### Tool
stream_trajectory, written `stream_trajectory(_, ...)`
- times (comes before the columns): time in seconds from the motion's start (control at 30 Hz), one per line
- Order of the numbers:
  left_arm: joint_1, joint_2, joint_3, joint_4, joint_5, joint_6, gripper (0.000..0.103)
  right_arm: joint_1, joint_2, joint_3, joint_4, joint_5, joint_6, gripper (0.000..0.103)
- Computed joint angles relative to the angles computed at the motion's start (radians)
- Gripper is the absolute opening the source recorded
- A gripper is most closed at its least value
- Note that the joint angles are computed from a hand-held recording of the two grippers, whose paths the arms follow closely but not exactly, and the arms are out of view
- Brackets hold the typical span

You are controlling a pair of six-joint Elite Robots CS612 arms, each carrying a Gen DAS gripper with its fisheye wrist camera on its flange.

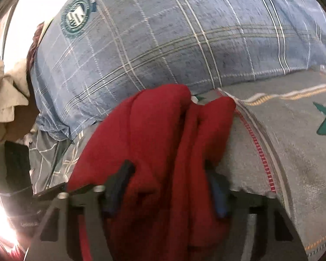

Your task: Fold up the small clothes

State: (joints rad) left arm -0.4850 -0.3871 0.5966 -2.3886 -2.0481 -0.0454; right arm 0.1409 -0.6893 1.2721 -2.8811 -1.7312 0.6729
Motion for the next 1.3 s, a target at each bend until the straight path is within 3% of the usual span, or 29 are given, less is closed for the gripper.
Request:
stream_trajectory(0.07, 0.008, -0.019, 0.016, -0.006, -0.03, 0.003, 0.049, 0.009, -0.01, -0.005, 0.012, -0.016, -0.016, 0.041)
stream_trajectory(0.23, 0.029, -0.115, 0.139, -0.061, -0.058, 0.045, 0.048, 0.03, -0.039, -0.014, -0.024, 0.019, -0.053, 0.031)
stream_trajectory(0.27, 0.036, -0.135, 0.168, -0.068, -0.085, 0.06, 0.048, 0.031, -0.044, -0.012, -0.053, 0.066, -0.064, 0.009)
stream_trajectory(0.3, 0.043, -0.166, 0.213, -0.079, -0.104, 0.074, 0.042, 0.035, -0.042, -0.019, -0.101, 0.136, -0.059, 0.006)
stream_trajectory(0.37, 0.041, -0.224, 0.309, -0.15, -0.021, 0.11, 0.021, 0.054, -0.037, -0.052, -0.093, 0.15, -0.088, 0.008)
stream_trajectory(0.43, 0.045, -0.25, 0.358, -0.187, 0.022, 0.118, 0.021, 0.085, -0.02, -0.11, -0.009, 0.051, -0.138, 0.013)
stream_trajectory(0.5, 0.056, -0.248, 0.358, -0.141, 0.01, 0.095, 0.024, 0.095, -0.009, -0.126, 0.014, 0.024, -0.131, 0.014)
stream_trajectory(0.53, 0.061, -0.245, 0.359, -0.125, 0.011, 0.074, 0.025, 0.095, -0.011, -0.12, 0.023, 0.026, -0.112, 0.026)
stream_trajectory(0.57, 0.066, -0.244, 0.362, -0.12, 0.01, 0.065, 0.03, 0.094, -0.015, -0.106, 0.031, 0.007, -0.083, 0.045)
stream_trajectory(0.63, 0.071, -0.242, 0.376, -0.135, 0.021, 0.052, 0.045, 0.093, -0.031, -0.068, 0.034, -0.045, -0.056, 0.068)
stream_trajectory(0.67, 0.071, -0.24, 0.377, -0.149, 0.03, 0.04, 0.061, 0.092, -0.038, -0.05, 0.039, -0.077, -0.045, 0.074)
stream_trajectory(0.7, 0.072, -0.235, 0.377, -0.166, 0.043, 0.017, 0.071, 0.088, -0.047, -0.03, 0.052, -0.099, -0.031, 0.075)
stream_trajectory(0.77, 0.073, -0.22, 0.364, -0.168, 0.04, -0.027, 0.073, 0.075, -0.063, 0.006, 0.067, -0.093, 0.017, 0.077)
stream_trajectory(0.83, 0.071, -0.202, 0.335, -0.113, 0.02, -0.043, 0.073, 0.059, -0.068, 0.029, 0.056, -0.052, 0.073, 0.081)
stream_trajectory(0.9, 0.065, -0.192, 0.327, -0.093, 0.027, -0.043, 0.072, 0.04, -0.066, 0.048, 0.009, 0.045, 0.133, 0.08)
stream_trajectory(0.97, 0.061, -0.18, 0.312, -0.087, 0.035, -0.041, 0.072, 0.033, -0.055, 0.039, -0.021, 0.125, 0.134, 0.08)
stream_trajectory(1.13, 0.061, -0.163, 0.287, -0.091, 0.035, -0.053, 0.073, 0.048, -0.032, -0.009, -0.005, 0.126, 0.071, 0.08)
stream_trajectory(1.2, 0.061, -0.164, 0.289, -0.095, 0.034, -0.059, 0.072, 0.046, -0.016, -0.041, 0.073, 0.126, 0.088, 0.08)
stream_trajectory(1.23, 0.063, -0.171, 0.302, -0.101, 0.032, -0.059, 0.072, 0.041, -0.002, -0.059, 0.105, 0.141, 0.103, 0.076)
stream_trajectory(1.3, 0.065, -0.177, 0.311, -0.109, 0.029, -0.065, 0.073, 0.032, 0.022, -0.08, 0.118, 0.184, 0.114, 0.055)
